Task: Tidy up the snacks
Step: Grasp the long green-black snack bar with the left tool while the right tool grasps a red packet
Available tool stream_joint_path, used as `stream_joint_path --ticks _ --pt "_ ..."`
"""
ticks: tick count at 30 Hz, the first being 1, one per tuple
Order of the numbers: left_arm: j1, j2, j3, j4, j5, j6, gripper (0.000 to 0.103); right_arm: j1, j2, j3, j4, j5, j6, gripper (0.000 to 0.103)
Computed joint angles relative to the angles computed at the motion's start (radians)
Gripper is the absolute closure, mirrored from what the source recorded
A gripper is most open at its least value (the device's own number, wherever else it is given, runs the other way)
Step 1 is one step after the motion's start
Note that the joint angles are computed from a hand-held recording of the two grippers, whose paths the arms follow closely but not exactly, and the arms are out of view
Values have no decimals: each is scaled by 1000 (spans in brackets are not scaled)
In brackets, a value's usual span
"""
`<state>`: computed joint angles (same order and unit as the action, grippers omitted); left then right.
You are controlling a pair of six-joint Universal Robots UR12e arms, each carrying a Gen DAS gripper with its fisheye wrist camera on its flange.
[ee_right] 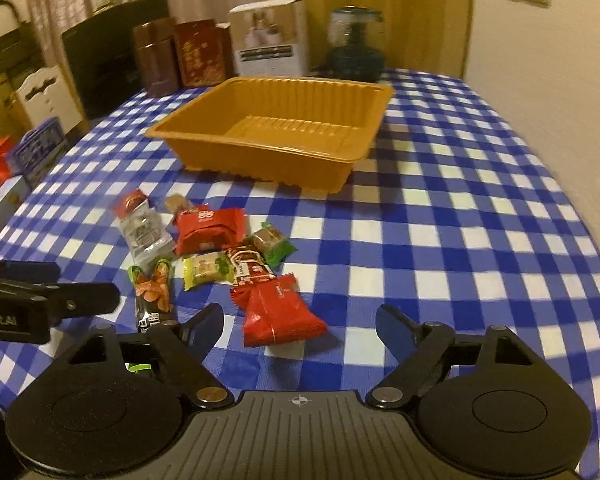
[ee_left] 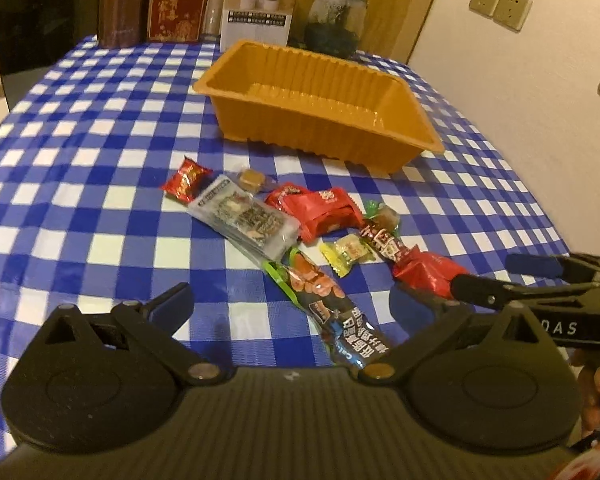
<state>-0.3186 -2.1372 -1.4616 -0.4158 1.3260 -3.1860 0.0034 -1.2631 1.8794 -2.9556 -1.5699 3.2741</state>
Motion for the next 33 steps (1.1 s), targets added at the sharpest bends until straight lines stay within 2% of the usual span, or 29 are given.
stream_joint_path --ticks 2,7,11,14,16,20,24,28,32,33 --pt "1 -6 1 3 -8 -13 2 -3 10 -10 -2 14 -38 21" --pt "0 -13 3 12 -7 -43 6 -9 33 -46 61 37 -78 39" --pt "2 -16 4 8 -18 -48 8 -11 42 -56 87 52 -95 40" --pt "2 -18 4 1 -23 -36 10 -11 45 -58 95 63 -113 50" --pt "1 -20 5 -4 -30 -36 11 -11 45 -59 105 66 -115 56" --pt "-4 -26 13 -6 -30 -38 14 -11 40 -51 90 68 -91 60" --pt "-14 -36 30 -21 -20 -22 23 -10 31 -40 90 42 -52 62" --pt "-22 -45 45 -45 -11 9 41 -8 24 -34 104 25 -36 63" --pt "-22 -40 44 -68 -7 67 51 -5 23 -32 102 15 -42 63" --pt "-21 -38 41 -69 -8 82 57 -6 23 -31 101 19 -38 62"
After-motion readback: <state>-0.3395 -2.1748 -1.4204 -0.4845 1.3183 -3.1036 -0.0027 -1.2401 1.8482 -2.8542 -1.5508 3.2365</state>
